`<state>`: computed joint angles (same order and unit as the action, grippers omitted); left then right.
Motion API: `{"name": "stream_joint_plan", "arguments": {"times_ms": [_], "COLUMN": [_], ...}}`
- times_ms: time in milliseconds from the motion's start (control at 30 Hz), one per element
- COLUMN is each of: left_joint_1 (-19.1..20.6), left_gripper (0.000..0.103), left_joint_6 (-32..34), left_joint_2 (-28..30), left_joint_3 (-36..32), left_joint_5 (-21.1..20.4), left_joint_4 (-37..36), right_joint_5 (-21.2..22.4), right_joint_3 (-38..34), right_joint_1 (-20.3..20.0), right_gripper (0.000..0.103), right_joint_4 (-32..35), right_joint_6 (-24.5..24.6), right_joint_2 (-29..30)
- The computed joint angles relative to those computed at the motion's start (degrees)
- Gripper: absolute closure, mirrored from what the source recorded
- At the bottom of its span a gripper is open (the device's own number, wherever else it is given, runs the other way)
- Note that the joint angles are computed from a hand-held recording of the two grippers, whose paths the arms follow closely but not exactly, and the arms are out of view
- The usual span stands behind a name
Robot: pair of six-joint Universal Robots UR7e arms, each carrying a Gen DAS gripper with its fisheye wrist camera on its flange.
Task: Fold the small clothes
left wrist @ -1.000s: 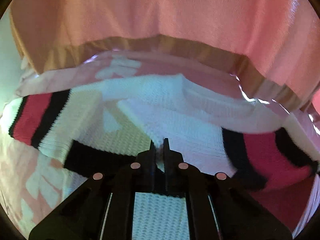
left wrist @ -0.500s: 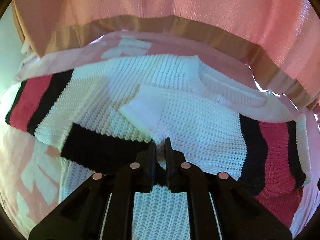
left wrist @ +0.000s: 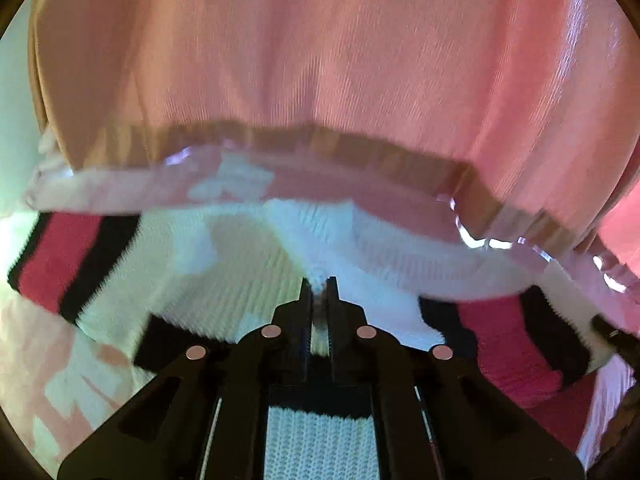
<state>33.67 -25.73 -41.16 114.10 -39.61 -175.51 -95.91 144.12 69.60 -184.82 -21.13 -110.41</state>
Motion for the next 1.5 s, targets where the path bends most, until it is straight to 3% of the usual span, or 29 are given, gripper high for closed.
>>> {"name": "stream_joint_plan", "arguments": {"times_ms": [67, 133, 200, 267, 333, 400, 467, 500, 567, 667, 733, 833, 933, 1000, 1100, 1300, 1367, 1500], "left_joint_1": [1.2, 4.0, 5.11, 4.49, 4.03, 4.12, 4.61, 4.61, 4.19, 3.73, 3.7, 3.15, 2.47, 2.85, 5.09, 16.03, 20.38, 25.04], "left_gripper": [0.097, 0.097, 0.096, 0.095, 0.094, 0.092, 0.092, 0.091, 0.09, 0.076, 0.071, 0.07, 0.068, 0.048, 0.035, 0.032, 0.032, 0.035], "left_joint_6": [-1.98, -6.13, -6.59, -5.12, -5.87, -7.52, -9.86, -10.81, -11.54, -12.93, -13.28, -13.9, -15.18, -16.62, -20.59, -26.82, -27.79, -27.66], "left_joint_2": [0.42, 0.8, 1.16, 0.76, -0.02, -0.6, -0.71, -0.59, -0.42, -1.19, -1.97, -3.52, -6.91, -10.2, -16.58, -27.34, -29.44, -30.1], "left_joint_3": [-1.27, -3.15, -2.57, -2.44, -2.17, -2.24, -2.67, -2.51, -2.19, -1.52, -0.85, 0.79, 3.5, 5.6, 8.6, 11.09, 10.81, 10.45], "left_joint_5": [2.28, -0.13, -1.67, -2.39, -2.79, -3.44, -4.45, -4.7, -4.09, -3.11, -3.59, -3.54, -1.77, -0.82, 3.27, 6.89, 5.9, 6.04], "left_joint_4": [6.13, 15.41, 15.11, 14.69, 14.55, 16.22, 18.24, 18.72, 19.23, 20.94, 20.22, 18.04, 14.04, 10.65, 7.57, 9.02, 11.54, 11.21], "right_joint_5": [-5.57, -11.94, -11.32, -15.61, -22.16, -19.76, -16.53, -17.44, -22.75, -22.71, -20.16, -29.91, -33.69, -31.21, -29.2, -27.4, -28.08, -28.1], "right_joint_3": [0.39, -1.18, -1.22, -0.94, 0.55, 2.23, 2.14, 1.24, -0.16, 0.21, 1.51, 1.16, 1.43, 3.02, 3.93, 5.64, 5.44, 5.17], "right_joint_1": [0.52, -0.94, -4.61, -1.13, 5.18, 8.11, 7.49, 6.89, 5.24, 5.67, 7.02, 8.98, 11.36, 14.24, 18.12, 23.36, 25.37, 25.8], "right_gripper": [0.09, 0.09, 0.087, 0.087, 0.083, 0.081, 0.085, 0.086, 0.1, 0.101, 0.101, 0.103, 0.102, 0.098, 0.094, 0.084, 0.078, 0.075], "right_joint_4": [-2.51, 1.91, 3.81, 0.11, -10.47, -13.55, -7.02, -2.12, 3.24, 2.53, 1.95, -1.4, -9.18, -12.17, -13.05, -13.92, -13.72, -13.86], "right_joint_6": [-1.54, 1.07, 2.38, 1.83, -2.59, -6.21, -5.25, -4.78, -3.67, -2.47, -3.82, -7.54, -10.64, -11.95, -12.79, -13.3, -13.36, -12.54], "right_joint_2": [1.97, 4.95, 5.9, 6.18, 7.68, 5.58, 3.98, 4.67, 8.88, 7.21, 4.66, 11.54, 15.78, 14.74, 15.18, 19.76, 21.74, 25.57]}}
